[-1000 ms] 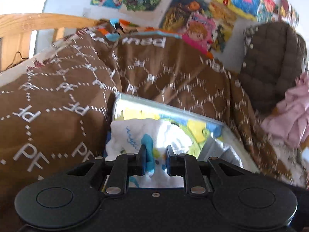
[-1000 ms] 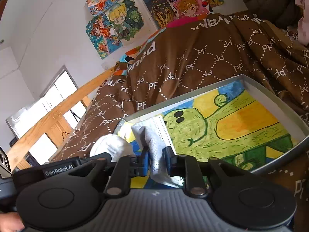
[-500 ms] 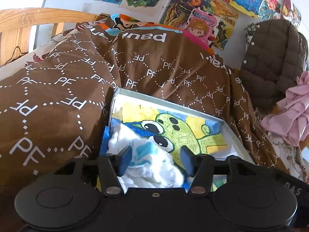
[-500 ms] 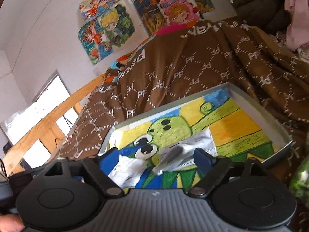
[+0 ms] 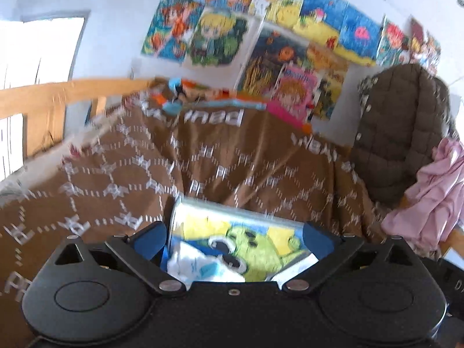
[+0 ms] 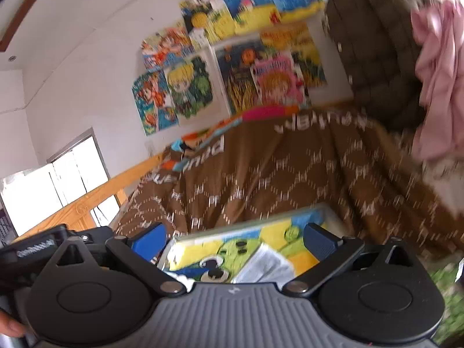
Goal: Organize soft objects
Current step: 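Open both grippers to release the cloths into the tray and withdraw, then move both grippers back toward the remaining items on the bed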
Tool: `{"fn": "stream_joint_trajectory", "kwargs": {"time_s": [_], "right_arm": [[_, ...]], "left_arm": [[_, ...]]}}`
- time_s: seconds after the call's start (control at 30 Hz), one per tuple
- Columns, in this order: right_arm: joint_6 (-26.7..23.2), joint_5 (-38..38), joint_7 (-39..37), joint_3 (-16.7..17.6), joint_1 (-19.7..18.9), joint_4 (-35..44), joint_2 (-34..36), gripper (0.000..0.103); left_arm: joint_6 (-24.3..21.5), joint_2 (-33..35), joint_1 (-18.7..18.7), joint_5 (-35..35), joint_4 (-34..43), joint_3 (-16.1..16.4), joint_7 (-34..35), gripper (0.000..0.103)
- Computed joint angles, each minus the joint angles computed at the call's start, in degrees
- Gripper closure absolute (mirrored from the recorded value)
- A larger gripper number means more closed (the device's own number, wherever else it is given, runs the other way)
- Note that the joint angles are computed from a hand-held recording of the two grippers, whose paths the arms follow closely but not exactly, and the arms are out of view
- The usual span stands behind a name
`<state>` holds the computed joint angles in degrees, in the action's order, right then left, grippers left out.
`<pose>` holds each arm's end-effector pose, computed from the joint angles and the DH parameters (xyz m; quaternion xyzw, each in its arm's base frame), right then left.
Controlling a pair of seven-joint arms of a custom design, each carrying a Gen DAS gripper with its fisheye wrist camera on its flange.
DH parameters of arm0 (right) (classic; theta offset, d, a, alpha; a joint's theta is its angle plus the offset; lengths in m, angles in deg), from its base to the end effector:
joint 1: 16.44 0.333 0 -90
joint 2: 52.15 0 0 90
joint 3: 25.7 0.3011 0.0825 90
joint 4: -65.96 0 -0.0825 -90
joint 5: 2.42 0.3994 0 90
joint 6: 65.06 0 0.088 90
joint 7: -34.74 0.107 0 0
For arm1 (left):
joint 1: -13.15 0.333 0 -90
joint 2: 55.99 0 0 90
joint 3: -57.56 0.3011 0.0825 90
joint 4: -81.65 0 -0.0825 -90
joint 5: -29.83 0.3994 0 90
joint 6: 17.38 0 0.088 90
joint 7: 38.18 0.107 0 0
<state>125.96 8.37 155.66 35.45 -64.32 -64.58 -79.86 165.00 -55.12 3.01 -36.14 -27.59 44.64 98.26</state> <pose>0.5020 0.1813 0.5822 -0.4807 0.6193 -0.3644 0.5026 0.5857 -0.1567 0.5727 -0.5666 0.5853 -0.5251 0.2460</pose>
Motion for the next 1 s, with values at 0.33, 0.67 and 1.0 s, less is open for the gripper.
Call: {"fn": "stream_joint_trajectory", "kwargs": {"time_s": [0.33, 0.67, 1.0], "right_arm": [[-1.01, 2.61, -1.91, -10.70, 13.02, -7.57, -12.18, 0.000], [-10.13, -1.54, 1.40, -18.32, 24.93, -18.02, -26.22, 0.000], [-23.24, -8.60, 7.13, -20.41, 32.62, -25.74, -40.29, 0.000]], "left_arm": [[1.30, -13.80, -4.45, -5.90, -10.53, 3.12, 4.21, 0.001], [8.10, -26.77, -17.00, -5.09, -23.77, 10.13, 5.09, 0.001], [3.78, -39.50, -6.99, 1.49, -38.16, -1.81, -3.88, 0.001]]}}
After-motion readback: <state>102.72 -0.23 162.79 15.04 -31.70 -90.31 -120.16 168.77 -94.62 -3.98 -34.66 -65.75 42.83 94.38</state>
